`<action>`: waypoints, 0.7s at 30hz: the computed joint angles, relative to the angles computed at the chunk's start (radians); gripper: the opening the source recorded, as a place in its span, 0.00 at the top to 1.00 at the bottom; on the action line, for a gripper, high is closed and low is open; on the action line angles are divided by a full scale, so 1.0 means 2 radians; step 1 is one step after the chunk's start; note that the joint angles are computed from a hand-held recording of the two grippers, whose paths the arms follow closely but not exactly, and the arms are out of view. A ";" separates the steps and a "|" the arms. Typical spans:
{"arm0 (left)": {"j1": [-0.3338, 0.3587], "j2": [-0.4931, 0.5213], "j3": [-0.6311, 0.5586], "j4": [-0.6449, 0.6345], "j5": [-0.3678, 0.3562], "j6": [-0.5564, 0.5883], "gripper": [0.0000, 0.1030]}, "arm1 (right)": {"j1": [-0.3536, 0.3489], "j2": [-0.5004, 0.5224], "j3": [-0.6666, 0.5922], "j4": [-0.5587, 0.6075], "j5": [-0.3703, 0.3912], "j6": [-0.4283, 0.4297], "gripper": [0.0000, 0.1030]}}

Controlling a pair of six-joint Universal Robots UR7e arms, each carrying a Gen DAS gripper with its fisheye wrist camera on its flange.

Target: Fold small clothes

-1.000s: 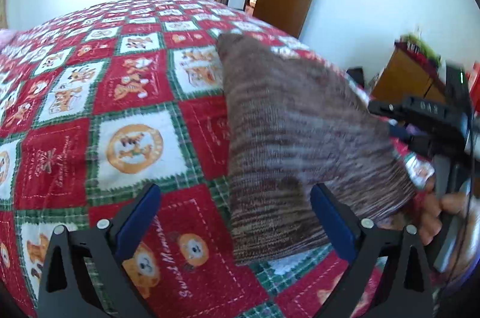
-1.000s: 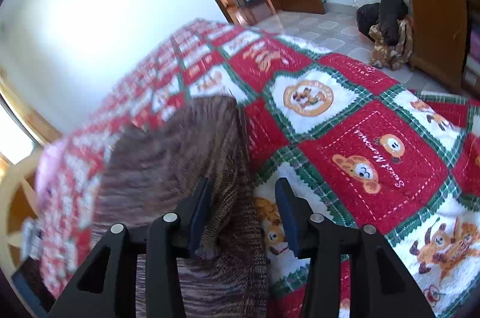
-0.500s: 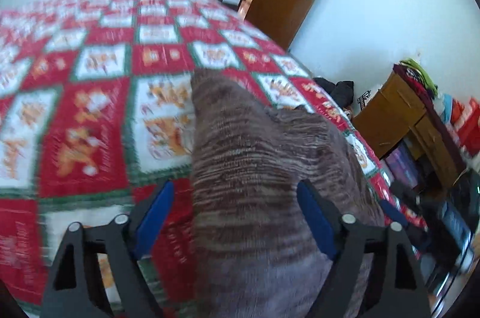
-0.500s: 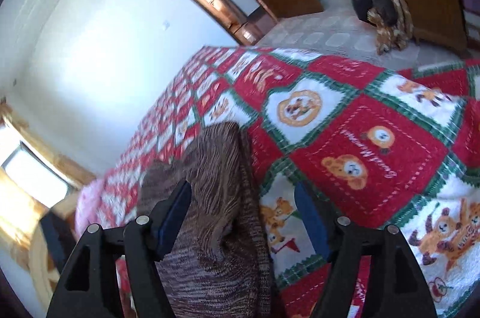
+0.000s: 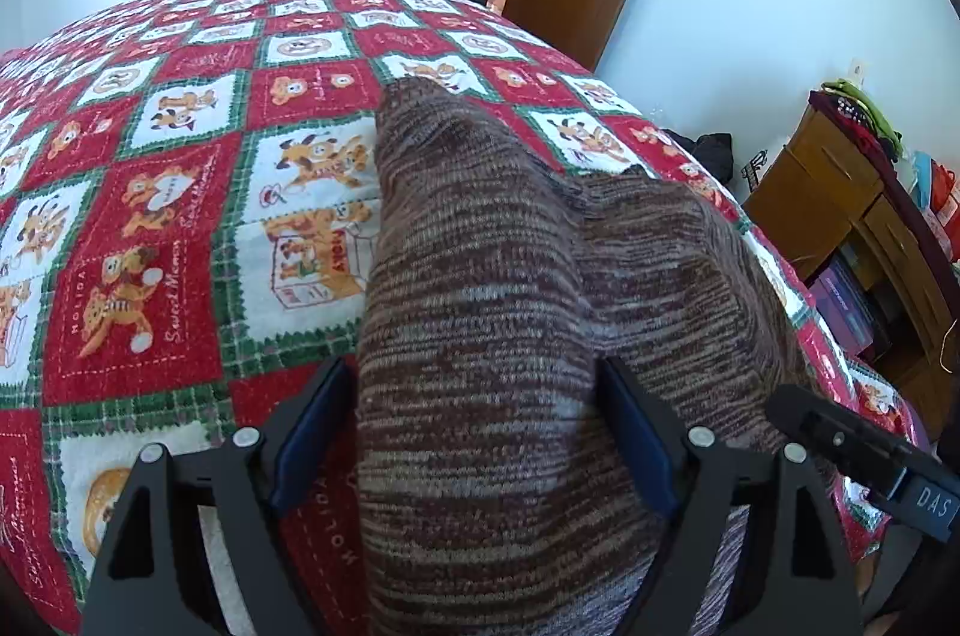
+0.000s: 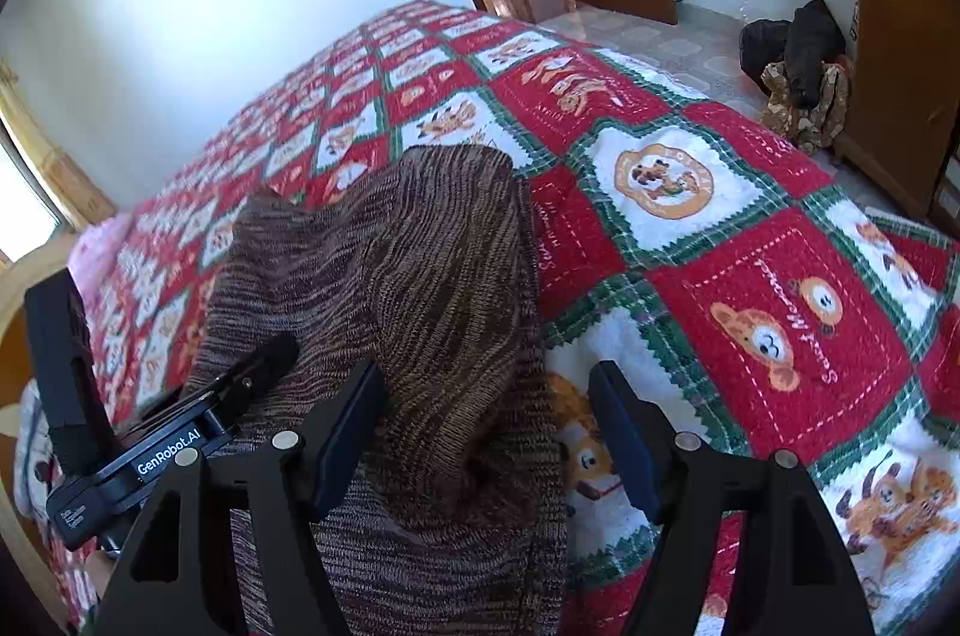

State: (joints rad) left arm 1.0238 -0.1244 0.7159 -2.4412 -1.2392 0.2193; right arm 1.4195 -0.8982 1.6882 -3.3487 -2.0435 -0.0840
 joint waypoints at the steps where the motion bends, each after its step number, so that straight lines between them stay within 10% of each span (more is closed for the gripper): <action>1: 0.001 0.000 0.000 0.001 -0.002 -0.001 0.16 | 0.000 0.000 -0.005 0.009 -0.001 0.001 0.30; 13: 0.000 0.000 0.000 0.002 -0.003 -0.003 0.18 | 0.020 0.050 -0.055 0.003 -0.045 -0.061 0.33; 21: 0.003 -0.006 0.012 -0.012 -0.022 0.002 0.37 | 0.023 0.064 -0.069 -0.021 -0.058 -0.063 0.33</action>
